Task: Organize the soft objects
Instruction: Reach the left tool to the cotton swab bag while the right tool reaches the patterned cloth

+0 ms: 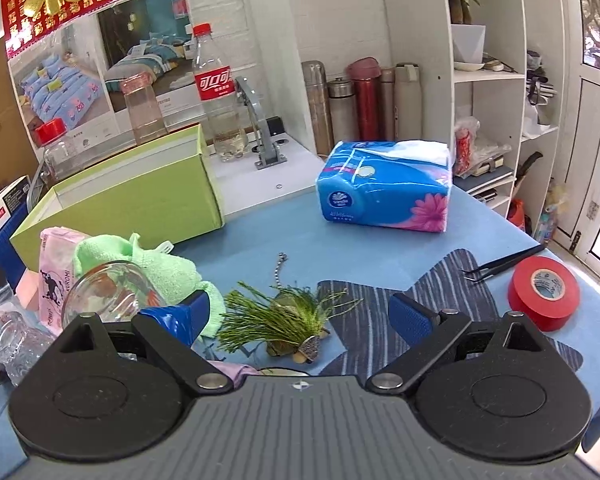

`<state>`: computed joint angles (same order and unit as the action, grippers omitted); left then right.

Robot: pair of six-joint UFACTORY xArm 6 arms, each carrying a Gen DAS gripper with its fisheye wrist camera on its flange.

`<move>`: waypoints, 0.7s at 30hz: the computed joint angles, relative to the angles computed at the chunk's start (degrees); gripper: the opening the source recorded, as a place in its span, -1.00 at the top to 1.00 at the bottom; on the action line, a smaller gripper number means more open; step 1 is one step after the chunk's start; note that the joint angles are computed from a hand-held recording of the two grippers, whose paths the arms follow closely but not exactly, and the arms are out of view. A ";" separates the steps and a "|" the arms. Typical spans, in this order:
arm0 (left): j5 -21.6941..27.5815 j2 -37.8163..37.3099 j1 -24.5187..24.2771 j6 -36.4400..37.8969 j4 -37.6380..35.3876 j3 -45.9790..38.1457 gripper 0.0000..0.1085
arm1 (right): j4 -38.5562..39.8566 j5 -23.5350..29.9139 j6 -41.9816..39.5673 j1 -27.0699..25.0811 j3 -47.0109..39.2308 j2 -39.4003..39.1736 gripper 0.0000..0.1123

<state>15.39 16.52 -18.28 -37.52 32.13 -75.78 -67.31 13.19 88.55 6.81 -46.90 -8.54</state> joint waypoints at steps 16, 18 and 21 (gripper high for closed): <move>2.70 -13.06 11.74 -14.73 9.41 20.65 -0.89 | 0.28 -1.22 1.39 -0.41 -0.62 1.94 -0.49; -1.04 -16.66 12.31 -16.53 11.81 24.22 -0.89 | 1.17 -1.27 0.34 -0.16 -0.71 2.11 -0.49; -8.35 -19.37 11.72 -9.93 9.35 27.39 -0.89 | 1.26 -1.03 0.12 0.22 -0.97 2.28 -0.49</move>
<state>7.04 -2.85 -6.56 -47.45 41.47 -48.39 -66.04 12.16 88.67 7.03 -47.87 -6.25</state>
